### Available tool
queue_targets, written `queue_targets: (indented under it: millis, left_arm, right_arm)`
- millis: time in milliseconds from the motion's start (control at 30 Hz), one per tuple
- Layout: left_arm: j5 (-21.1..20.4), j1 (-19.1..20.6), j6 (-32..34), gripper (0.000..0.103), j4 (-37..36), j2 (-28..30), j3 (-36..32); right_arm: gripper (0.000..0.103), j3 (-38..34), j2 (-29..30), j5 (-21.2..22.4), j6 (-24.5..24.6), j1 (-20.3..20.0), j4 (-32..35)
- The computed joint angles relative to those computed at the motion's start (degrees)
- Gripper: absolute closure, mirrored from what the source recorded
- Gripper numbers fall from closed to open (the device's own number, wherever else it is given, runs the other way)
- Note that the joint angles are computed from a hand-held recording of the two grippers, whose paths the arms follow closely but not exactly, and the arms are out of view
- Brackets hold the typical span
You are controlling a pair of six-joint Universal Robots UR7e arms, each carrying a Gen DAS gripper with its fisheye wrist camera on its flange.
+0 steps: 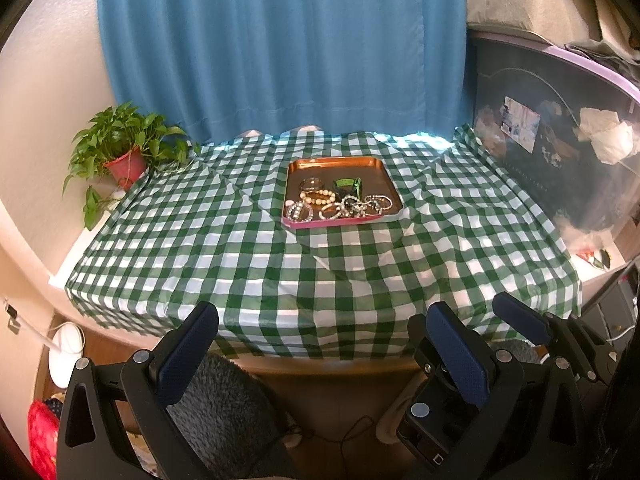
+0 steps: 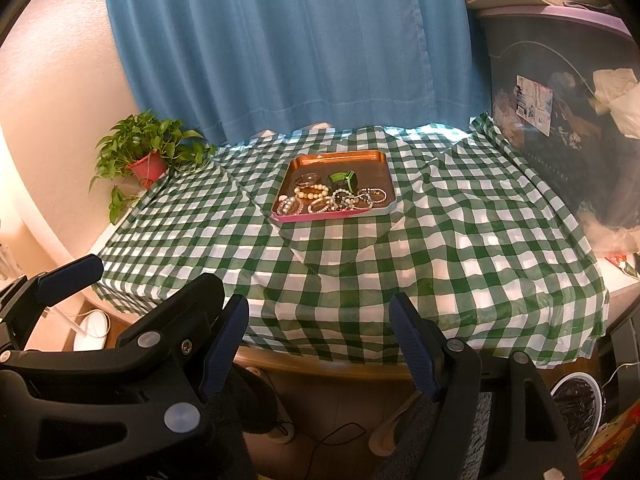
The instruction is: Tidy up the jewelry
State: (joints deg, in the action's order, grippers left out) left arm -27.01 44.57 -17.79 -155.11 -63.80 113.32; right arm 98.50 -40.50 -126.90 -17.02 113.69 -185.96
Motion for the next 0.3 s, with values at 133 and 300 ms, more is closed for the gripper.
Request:
queue_targets:
  millis: [133, 300]
  left_arm:
    - [-0.1, -0.1, -0.2, 0.000, 0.2, 0.0, 0.1]
    - [0.6, -0.2, -2.1, 0.000, 1.9, -0.2, 0.3]
  right_arm:
    - [0.033, 0.0, 0.0, 0.1, 0.3, 0.0, 0.3]
    - [0.033, 0.2, 0.1, 0.1, -0.1, -0.2, 0.2]
